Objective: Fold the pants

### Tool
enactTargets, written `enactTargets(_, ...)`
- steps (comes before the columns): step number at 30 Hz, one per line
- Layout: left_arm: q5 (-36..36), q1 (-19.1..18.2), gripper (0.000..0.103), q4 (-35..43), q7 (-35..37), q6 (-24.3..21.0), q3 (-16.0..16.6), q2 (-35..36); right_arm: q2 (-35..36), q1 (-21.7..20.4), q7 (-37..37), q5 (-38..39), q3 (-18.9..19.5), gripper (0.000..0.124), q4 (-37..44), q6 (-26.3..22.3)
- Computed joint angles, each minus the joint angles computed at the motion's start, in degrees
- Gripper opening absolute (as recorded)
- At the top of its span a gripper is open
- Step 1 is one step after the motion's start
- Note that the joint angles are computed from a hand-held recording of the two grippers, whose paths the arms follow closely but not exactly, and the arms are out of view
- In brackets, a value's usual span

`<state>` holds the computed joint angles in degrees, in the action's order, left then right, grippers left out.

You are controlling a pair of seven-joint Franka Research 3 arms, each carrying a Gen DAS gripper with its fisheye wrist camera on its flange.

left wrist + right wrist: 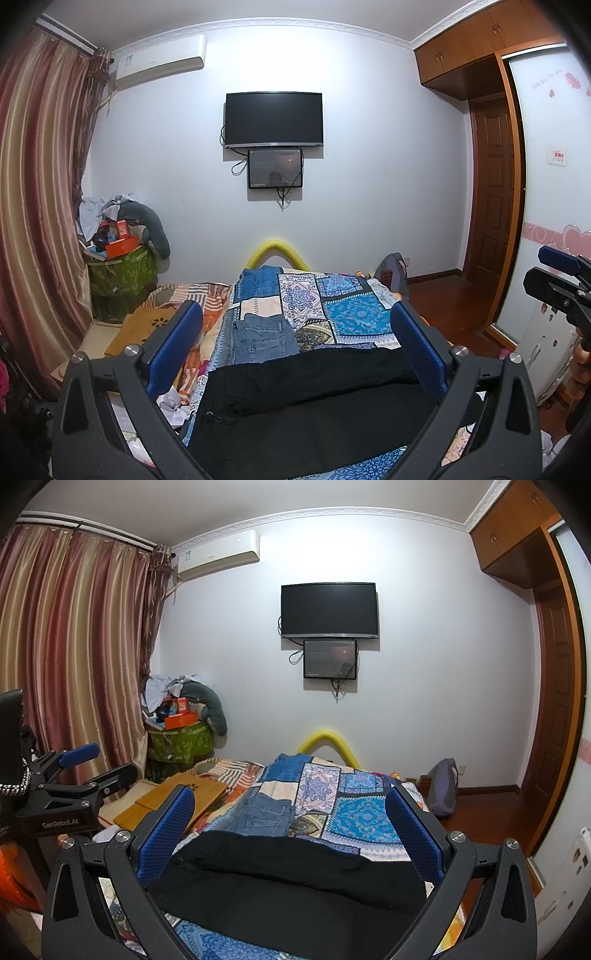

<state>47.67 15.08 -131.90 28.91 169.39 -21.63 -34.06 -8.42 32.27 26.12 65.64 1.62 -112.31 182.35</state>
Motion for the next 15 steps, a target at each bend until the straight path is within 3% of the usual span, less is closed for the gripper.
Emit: enactTargets(15,0.04,-0.47,0.103,0.69,0.16,-0.52,0.37,0.53,0.22,-0.34,-0.05,0.12,0.0,0.103,0.16,-0.24)
